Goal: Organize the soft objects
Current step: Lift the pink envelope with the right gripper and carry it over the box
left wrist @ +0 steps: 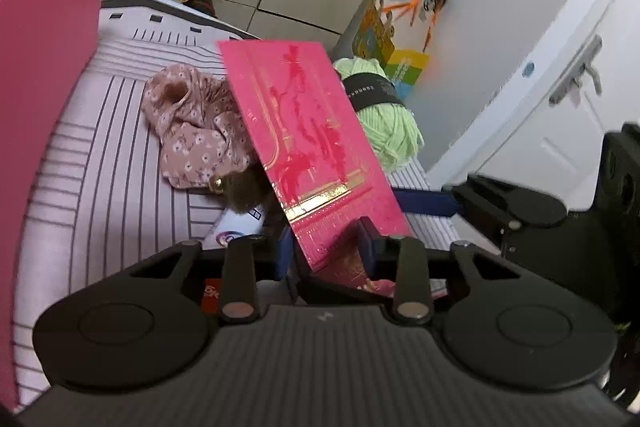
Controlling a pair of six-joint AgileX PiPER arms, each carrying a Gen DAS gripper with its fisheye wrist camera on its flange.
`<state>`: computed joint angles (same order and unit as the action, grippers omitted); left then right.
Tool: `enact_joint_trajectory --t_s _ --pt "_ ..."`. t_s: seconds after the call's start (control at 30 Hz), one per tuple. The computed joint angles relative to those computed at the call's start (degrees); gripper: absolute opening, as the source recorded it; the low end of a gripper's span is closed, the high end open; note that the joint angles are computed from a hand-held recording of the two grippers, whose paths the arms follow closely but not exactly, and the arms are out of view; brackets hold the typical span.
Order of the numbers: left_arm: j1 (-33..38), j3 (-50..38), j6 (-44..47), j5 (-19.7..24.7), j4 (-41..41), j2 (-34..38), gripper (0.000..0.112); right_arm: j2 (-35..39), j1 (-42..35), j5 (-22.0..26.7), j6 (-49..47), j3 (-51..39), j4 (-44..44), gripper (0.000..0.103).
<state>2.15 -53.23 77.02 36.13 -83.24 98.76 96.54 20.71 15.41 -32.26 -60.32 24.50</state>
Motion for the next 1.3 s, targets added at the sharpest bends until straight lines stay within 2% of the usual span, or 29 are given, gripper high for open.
enact_joint_trajectory --t_s 0.1,0.27,0.43,0.53,0.63,0.7,0.77,0.9,1.3 --pt "0.11 1.37 0.85 -0.51 -2.43 -0.89 0.027 -0.32 0.59 -1.11 2.91 0.61 -1.50 0.094" --pt "0.91 2.99 1.24 0.22 -1.86 -3.44 0.025 -2.22 1.81 -1.36 9.06 1.64 -6.41 0.094" --pt "0.63 4.15 -0.97 -0.43 3.90 -7.65 0.025 -4.81 4.03 -0.81 20.02 3.07 -14.85 0.094" --pt "2.45 5.08 -2.21 2.93 5.57 -9.79 0.025 -7.48 6.32 -1.72 28.63 4.93 -23.00 0.094" --pt "4.21 6.69 -2.04 5.89 5.69 -12.26 0.025 -10.67 8.68 -1.37 31.11 6.16 -25.54 0.094" --pt "5.23 8.49 -1.28 7.05 5.23 -14.75 0.024 -12.49 11.06 -0.46 40.64 6.62 -34.78 0.094" --pt "6.81 9.41 -1.92 9.29 5.57 -16.46 0.021 -13.79 12.51 0.55 44.93 6.72 -38.46 0.094" --pt "9.72 9.97 -3.43 13.10 6.66 -17.90 0.018 -14.83 12.66 2.09 40.16 5.99 -31.29 0.094" --pt "17.57 10.40 -6.15 21.86 11.65 -19.71 0.015 -16.06 14.23 3.33 32.41 6.41 -20.17 0.094"
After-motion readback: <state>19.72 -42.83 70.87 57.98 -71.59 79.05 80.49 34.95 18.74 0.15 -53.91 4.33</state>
